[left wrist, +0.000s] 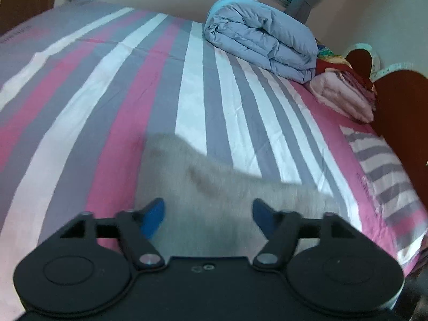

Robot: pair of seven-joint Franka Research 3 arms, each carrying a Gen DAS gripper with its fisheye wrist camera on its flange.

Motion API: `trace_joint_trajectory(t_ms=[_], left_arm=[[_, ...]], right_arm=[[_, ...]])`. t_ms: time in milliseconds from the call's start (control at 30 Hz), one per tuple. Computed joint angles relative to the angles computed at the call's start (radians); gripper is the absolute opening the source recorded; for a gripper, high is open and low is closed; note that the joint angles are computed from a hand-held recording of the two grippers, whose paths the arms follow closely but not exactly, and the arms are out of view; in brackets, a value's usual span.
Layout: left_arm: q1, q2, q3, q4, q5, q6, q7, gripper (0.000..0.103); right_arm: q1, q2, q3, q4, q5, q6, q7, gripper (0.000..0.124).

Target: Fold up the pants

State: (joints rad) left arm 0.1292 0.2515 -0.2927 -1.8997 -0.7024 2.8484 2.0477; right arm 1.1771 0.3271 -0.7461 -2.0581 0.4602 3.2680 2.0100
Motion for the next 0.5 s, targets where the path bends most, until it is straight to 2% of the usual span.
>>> trace_joint_trajectory(t_ms=[100,133,167,233,267,300,333,367,400,433,500], left_arm=[[-0.038,-0.046,0.021,-0.096,0.072,0.047,-0.035,0.066],[-0.046,-0.048,0.027,-0.109,0.096,0.043,-0.05,0.065],[-0.047,-0.052,0.025,-0.126,0.102,0.042,-0.053,0.064],[-0.064,-0.054,0.035,-0.159,0.154,0.071,-0.073,0.063],[-0.081,-0.051,0.049,-0.173,0.209,0.09,-0.101,0.063],[-0.09,-0.05,0.055,-0.186,0.252,0.108,-0.119,0.063],[-0.091,-0.051,0.051,-0.2,0.286,0.129,-0.12,0.063],[-0.098,-0.055,0.055,-0.215,0.328,0.15,-0.136,0.063],[-0.107,-0.063,0.065,-0.229,0.372,0.161,-0.17,0.063],[-0.106,-0.067,0.066,-0.23,0.398,0.158,-0.196,0.063],[-0.071,-0.077,0.035,-0.232,0.372,0.146,-0.196,0.063]], right_arm=[[-0.123,0.019,0.111,0.077,-0.031,-0.039,0.001,0.072],[-0.14,0.035,0.12,0.102,-0.043,-0.046,0.011,0.072],[-0.128,0.057,0.095,0.126,-0.055,-0.058,0.035,0.072],[-0.152,0.078,0.104,0.156,-0.073,-0.061,0.062,0.072],[-0.135,0.095,0.074,0.169,-0.09,-0.082,0.082,0.072],[-0.098,0.121,0.014,0.18,-0.161,-0.134,0.143,0.072],[-0.086,0.142,-0.012,0.198,-0.184,-0.213,0.147,0.072],[-0.097,0.153,-0.002,0.203,-0.171,-0.255,0.108,0.072],[-0.094,0.163,-0.004,0.19,-0.171,-0.247,0.083,0.072],[-0.065,0.17,-0.041,0.181,-0.238,-0.254,0.127,0.072],[-0.043,0.158,-0.064,0.176,-0.27,-0.262,0.162,0.072]])
